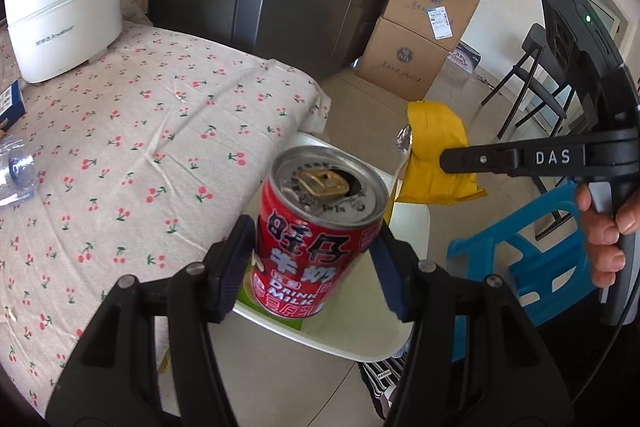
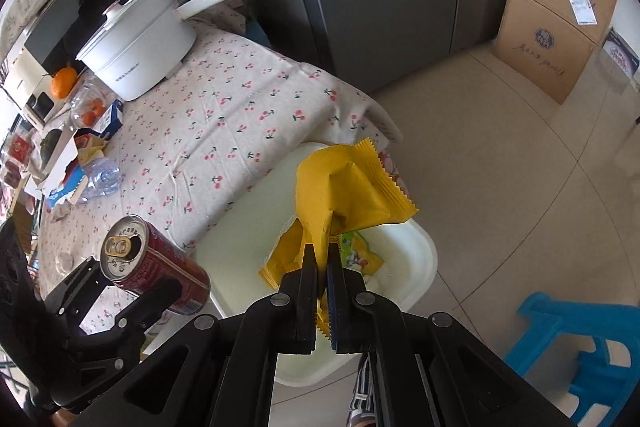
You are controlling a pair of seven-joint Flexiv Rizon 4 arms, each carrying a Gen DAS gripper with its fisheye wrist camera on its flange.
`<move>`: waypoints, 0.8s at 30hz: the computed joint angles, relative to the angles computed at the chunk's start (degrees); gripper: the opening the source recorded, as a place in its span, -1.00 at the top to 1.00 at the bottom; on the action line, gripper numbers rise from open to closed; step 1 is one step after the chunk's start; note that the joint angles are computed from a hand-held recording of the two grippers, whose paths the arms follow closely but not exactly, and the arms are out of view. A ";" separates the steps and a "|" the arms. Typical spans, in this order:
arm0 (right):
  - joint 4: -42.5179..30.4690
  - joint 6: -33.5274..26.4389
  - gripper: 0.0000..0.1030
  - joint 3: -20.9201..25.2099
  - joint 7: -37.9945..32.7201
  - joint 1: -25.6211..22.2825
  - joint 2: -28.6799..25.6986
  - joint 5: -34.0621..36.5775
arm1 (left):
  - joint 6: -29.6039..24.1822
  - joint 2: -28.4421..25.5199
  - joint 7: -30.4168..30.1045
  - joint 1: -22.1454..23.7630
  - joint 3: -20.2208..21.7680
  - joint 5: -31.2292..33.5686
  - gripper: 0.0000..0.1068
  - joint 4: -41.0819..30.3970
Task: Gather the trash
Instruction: 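Carry can and wrapper over the white bin and release both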
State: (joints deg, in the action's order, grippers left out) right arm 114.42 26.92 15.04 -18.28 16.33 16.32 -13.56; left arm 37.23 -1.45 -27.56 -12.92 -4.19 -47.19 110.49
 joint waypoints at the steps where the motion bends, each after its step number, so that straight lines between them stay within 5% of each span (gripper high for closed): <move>1: 0.16 -0.36 0.91 -0.08 0.02 -0.05 0.16 0.26 | 0.65 -0.12 0.48 -0.23 -0.16 0.13 -0.11 0.33; 4: 0.50 -1.12 0.91 -0.18 0.00 -0.14 0.39 0.77 | 2.14 -0.16 0.41 -0.63 -0.37 1.93 -0.18 0.86; 6: 0.58 -1.47 0.91 -0.23 -0.13 -0.13 0.44 1.06 | 3.89 0.36 -0.05 -0.81 -0.28 2.64 -0.54 1.31; 13: -0.02 -2.26 0.91 -0.15 -0.59 0.29 -0.42 1.33 | 4.44 1.46 -3.26 0.50 1.04 6.21 -0.87 0.57; 21: -1.00 -2.69 0.86 -0.61 -1.16 0.83 -2.47 1.92 | 6.05 2.88 -4.66 2.48 2.53 9.84 -0.92 0.45; 23: -1.00 -2.02 0.63 -0.78 -0.65 0.72 -2.59 2.35 | 6.17 3.33 -4.60 2.94 2.92 10.22 -0.92 0.60; 24: -0.99 -1.60 0.34 -0.72 0.00 0.64 -2.65 2.22 | 6.04 3.41 -4.71 3.18 3.07 10.49 -0.92 0.54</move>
